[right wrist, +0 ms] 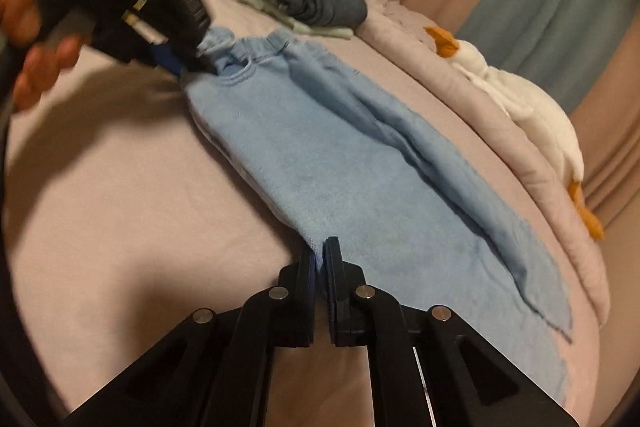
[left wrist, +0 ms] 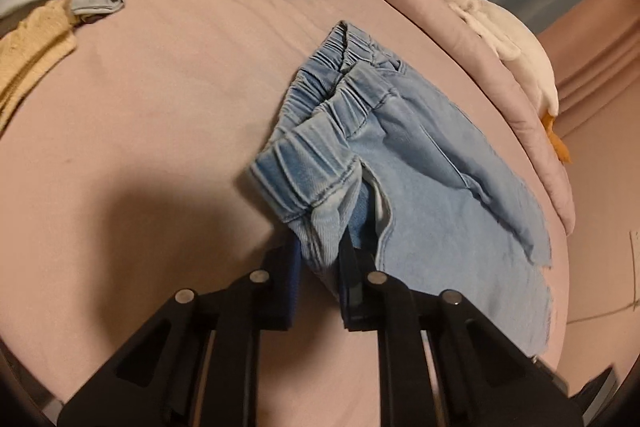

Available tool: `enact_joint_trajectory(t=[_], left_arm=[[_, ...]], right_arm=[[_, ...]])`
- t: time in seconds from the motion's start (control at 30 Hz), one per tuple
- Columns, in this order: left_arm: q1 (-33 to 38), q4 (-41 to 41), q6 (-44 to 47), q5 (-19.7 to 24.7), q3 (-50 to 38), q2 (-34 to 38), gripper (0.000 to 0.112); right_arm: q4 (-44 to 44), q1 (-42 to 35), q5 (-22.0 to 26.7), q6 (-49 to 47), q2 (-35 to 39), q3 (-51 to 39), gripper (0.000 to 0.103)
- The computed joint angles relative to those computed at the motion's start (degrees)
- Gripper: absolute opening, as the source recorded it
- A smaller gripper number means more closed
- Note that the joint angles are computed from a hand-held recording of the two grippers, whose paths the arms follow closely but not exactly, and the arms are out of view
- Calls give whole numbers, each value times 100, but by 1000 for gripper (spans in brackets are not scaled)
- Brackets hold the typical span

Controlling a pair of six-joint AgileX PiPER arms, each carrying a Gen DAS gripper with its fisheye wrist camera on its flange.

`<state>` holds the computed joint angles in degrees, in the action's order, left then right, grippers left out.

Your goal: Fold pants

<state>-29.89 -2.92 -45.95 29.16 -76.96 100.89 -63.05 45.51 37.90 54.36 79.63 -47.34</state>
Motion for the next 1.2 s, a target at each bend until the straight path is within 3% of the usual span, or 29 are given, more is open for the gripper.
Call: enact_joint_trajectory(t=[0.07,0.17,0.23,0.27,0.3,0.37,0.4,0.5,0.57,0.67,0.8,0.97,1.0,1.07,1.2], left_arm=[[-81,455,-346,81,64,-66,15],[-69,476,-343,306,-121,151,29],[-53,445,-231,446,-137,112,33],[-116,750,-354,684,-235,17,40],[-253,1284,-654,836,-266,-78,48],[-583,2430,-1162,1206,-335,-264,54],[-777,3003,-1352,1452,-440,-319,60],[-1159,3917,-1738,1414,-486,-341,64],[-1208,3785,-1534,1159,-579,-259,69],[-1353,3387,-1046,1064,-1112,171,73],[-1542,3262,-395,1412,-2363,1160,74],[-1459,2658,837,2392,-3569,2219,73],[-1437,2535,957,2370,-3452,2196,74],[-1424,2532,1013,1857,-2672,1809,74],[-1494,2690,725,1542,-1663,1228,76]], right_arm=[[222,121,34,-9,-31,10,6],[114,255,93,32,299,-46,6],[228,116,-49,20,367,-87,9],[628,44,39,-321,309,-221,10],[1201,-139,-56,-825,150,-316,19],[2276,-597,-641,-1523,-586,-99,26],[2550,-709,-673,-1704,-783,-62,33],[1996,-854,149,-1215,-1032,-244,35],[1483,-925,538,-658,-991,-333,37],[1518,-1329,446,-306,-1000,-301,45],[1585,-1856,323,-40,-874,-162,46],[2173,-2797,-126,-521,-666,22,46],[2457,-2939,-109,-779,-613,52,46],[2809,-3058,-177,-1079,-648,304,46],[2817,-2862,-117,-829,-1134,751,46]])
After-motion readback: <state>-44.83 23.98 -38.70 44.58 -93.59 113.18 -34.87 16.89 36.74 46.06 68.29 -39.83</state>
